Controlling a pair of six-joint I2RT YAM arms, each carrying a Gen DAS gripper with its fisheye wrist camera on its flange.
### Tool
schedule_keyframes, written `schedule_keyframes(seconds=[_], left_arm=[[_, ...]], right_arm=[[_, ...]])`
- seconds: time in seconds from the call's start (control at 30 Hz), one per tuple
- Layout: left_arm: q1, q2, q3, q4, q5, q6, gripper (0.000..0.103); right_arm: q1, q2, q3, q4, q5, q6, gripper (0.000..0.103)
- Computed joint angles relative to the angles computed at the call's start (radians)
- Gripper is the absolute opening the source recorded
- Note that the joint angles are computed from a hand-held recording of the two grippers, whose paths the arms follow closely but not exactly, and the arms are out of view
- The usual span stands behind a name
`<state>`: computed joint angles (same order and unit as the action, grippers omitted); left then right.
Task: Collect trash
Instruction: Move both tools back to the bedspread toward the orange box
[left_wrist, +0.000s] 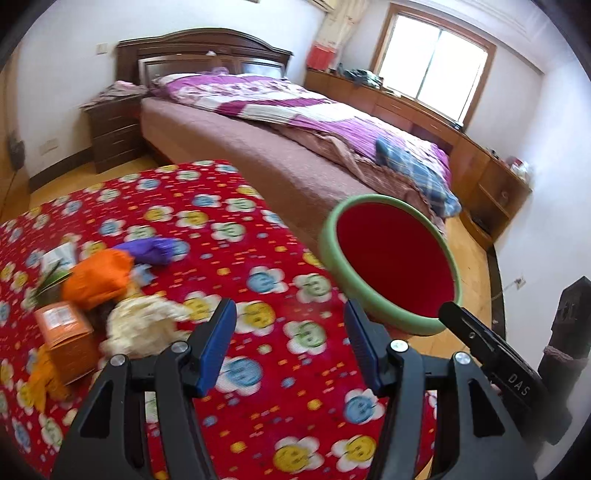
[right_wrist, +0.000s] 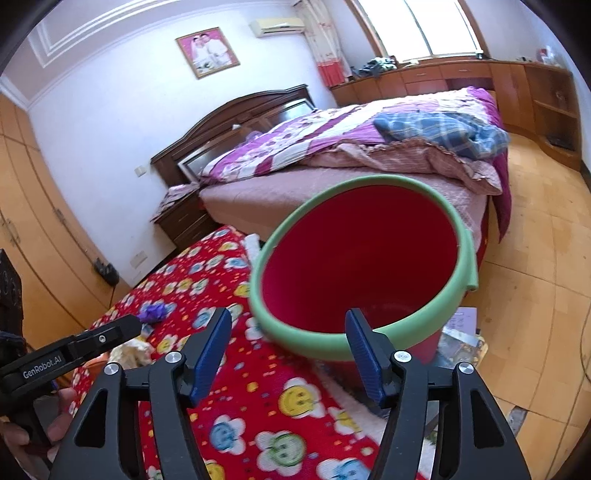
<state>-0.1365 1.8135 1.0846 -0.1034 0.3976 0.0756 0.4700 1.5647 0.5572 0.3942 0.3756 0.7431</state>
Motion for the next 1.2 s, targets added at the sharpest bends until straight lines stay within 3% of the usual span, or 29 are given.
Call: schedule_keyframes(seconds=[0.43, 0.93, 1.2], left_arm=[[0.203, -0.052, -0.066, 0.016, 0.016, 0.009, 0.060], [0.337, 0.052, -0.006, 0.038, -0.022, 0.049, 0.060], [0.338, 0.162, 0.073, 0.050, -0.064, 0.061, 0.071]], right_arm=[[0.096, 0.093, 0.104, -0.040, -0.010, 0.012, 0.076], [0.148, 0.199, 0.211, -0.095, -0.023, 0.029, 0.079], [0.147, 0.239, 0.246, -0.122, -0.035, 0.035, 0.079]])
